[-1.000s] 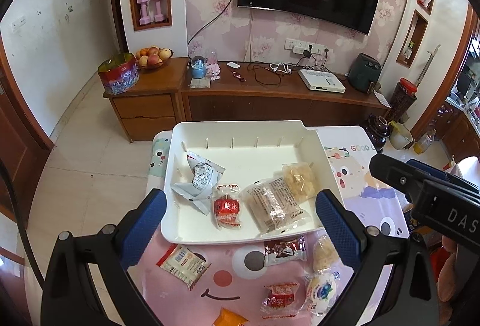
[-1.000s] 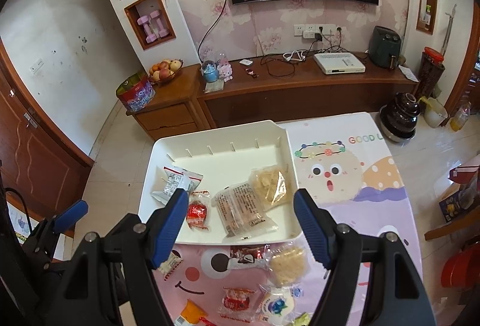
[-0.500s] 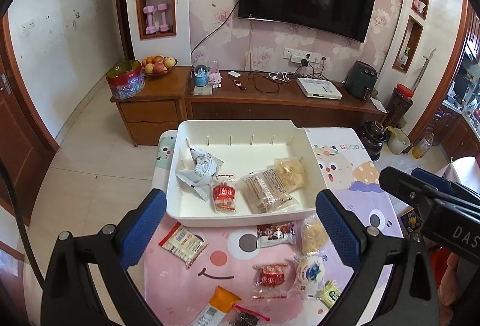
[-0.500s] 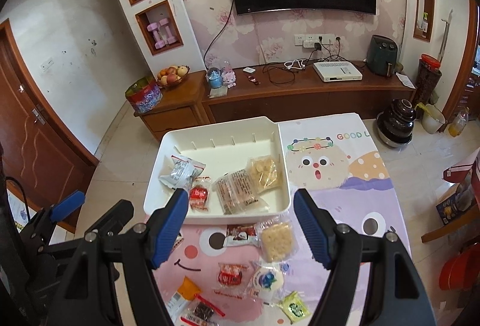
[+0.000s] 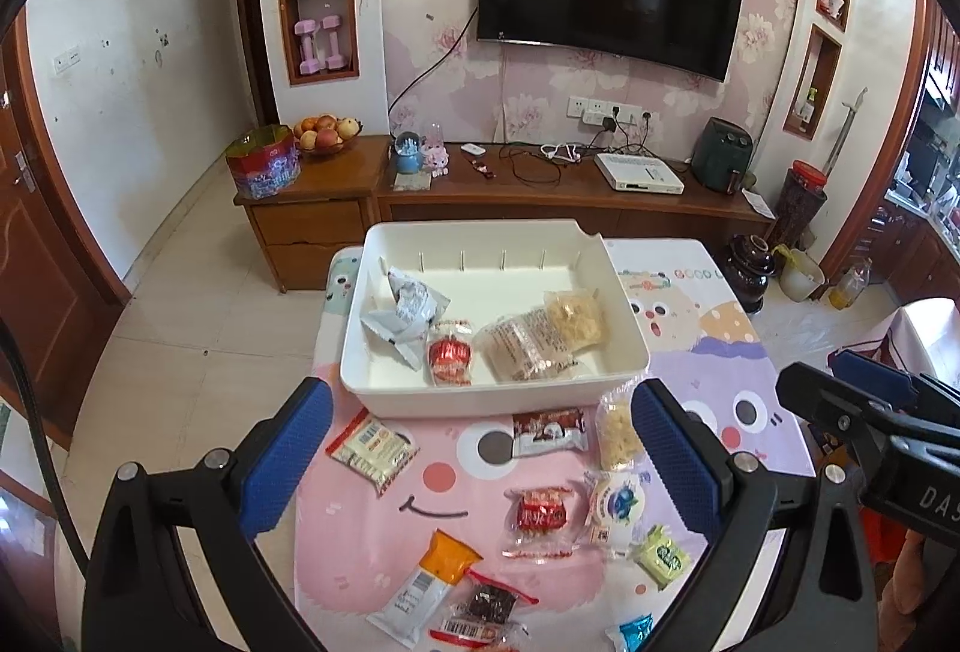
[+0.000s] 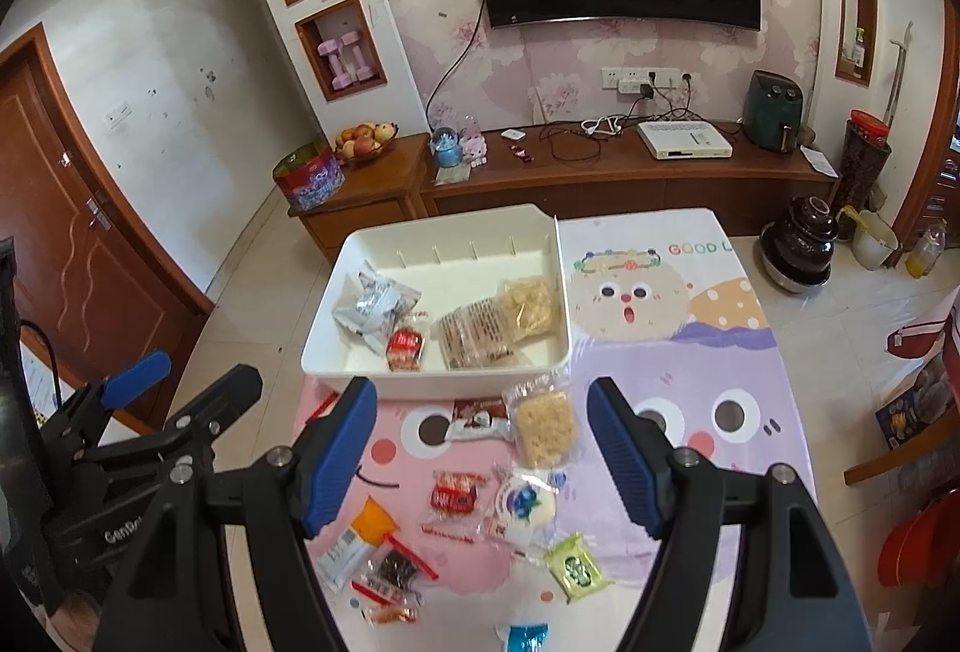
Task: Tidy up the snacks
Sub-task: 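Withdraw both tools from the tray toward the remaining snacks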
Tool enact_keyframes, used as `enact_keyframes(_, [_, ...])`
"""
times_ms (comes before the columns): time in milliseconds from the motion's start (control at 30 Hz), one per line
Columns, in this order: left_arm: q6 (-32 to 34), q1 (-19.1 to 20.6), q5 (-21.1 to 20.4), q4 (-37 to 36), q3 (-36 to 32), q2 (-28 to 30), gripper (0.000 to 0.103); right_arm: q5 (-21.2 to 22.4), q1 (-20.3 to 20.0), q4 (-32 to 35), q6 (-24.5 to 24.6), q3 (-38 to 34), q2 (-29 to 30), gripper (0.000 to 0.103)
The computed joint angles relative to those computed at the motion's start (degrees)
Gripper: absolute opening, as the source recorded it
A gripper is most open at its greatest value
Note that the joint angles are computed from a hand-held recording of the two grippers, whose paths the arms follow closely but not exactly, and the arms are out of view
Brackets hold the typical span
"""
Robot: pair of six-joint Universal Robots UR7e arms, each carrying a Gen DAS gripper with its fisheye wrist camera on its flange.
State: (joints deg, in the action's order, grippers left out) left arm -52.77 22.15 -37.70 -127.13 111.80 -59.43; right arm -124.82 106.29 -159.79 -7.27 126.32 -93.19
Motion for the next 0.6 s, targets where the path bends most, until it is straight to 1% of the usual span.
enact_keyframes(267, [-3.08, -2.04, -3.3, 0.89, 3.51, -0.98, 0.099, -0.53, 0.02, 0.29, -2.75, 5.5, -4.49, 0.073])
enact_keyframes(433, [-4.74, -3.17, -5.94, 1.57, 6.33, -1.88, 0.099, -0.33, -1.0, 1.6, -4.0, 8.9, -7.49, 0.073])
enact_keyframes(600, [-5.88, -3.66, -8.92, 0.62, 10.16, -2.62, 0.099, 0.2, -4.12, 3.04, -5.63, 13.32, -9.75, 0.073])
